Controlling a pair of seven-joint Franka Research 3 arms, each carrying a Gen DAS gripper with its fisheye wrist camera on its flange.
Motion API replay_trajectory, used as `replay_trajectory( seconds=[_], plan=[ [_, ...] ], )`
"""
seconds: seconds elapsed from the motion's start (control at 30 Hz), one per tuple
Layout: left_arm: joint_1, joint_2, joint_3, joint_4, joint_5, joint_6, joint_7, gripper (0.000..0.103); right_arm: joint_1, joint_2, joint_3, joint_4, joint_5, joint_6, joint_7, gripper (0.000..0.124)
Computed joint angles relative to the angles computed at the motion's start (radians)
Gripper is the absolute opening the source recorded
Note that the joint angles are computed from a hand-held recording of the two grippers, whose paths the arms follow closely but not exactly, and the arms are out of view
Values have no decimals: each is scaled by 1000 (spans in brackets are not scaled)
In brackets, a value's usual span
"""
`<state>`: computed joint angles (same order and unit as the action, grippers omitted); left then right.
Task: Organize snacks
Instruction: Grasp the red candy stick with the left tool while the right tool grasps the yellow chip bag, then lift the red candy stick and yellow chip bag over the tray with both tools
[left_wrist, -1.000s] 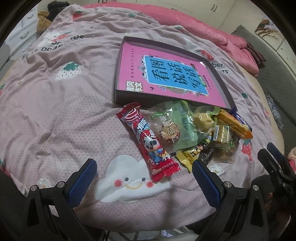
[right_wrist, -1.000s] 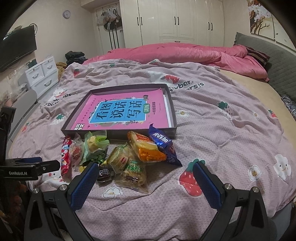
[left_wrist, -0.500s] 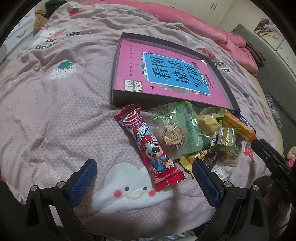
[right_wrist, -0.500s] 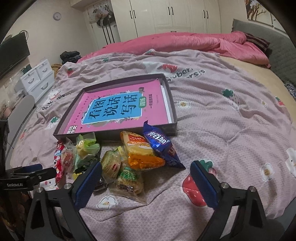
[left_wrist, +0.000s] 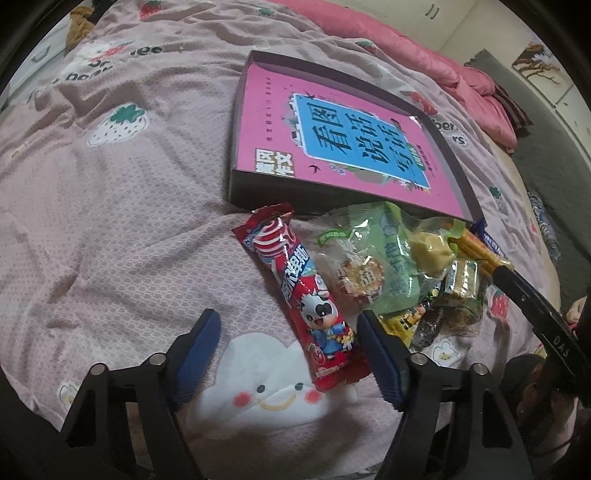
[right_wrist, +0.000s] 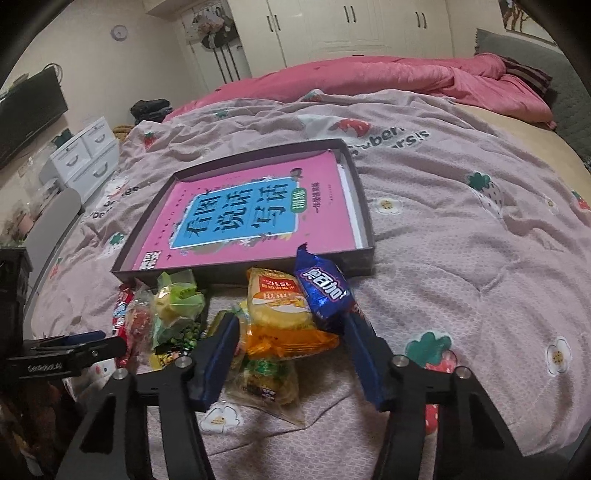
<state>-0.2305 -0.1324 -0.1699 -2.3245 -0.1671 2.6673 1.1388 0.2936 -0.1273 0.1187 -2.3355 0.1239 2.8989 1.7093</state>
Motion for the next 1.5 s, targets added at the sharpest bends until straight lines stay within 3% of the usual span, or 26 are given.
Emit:
replay_trajectory(
  seconds=[0.07,0.4,0.57,0.8,1.07,1.3,1.5],
  plan=[
    [6,3,-2,4,16,-5,-14,69,7,2,-1,2,7,-5,-19,53],
    [17,23,-6,22,74,-6,-37,55,27,17,-7,16,60,-4,-83,51],
    [22,39,-7,36,79,-3,-39,55,31,19,-5,16,59,15,-107,47],
    [26,49,-11,44,87,0,-40,53,72,-16,-31,-12,239,16,-248,43],
    [30,64,-14,56,97,0,-42,53,71,26,-21,31,261,-24,-281,43],
    [36,91,-19,79,124,-4,-59,52,69,72,-15,64,266,0,-294,45],
    [38,107,-24,89,137,7,-55,32,72,96,-10,87,274,4,-339,44]
  ],
)
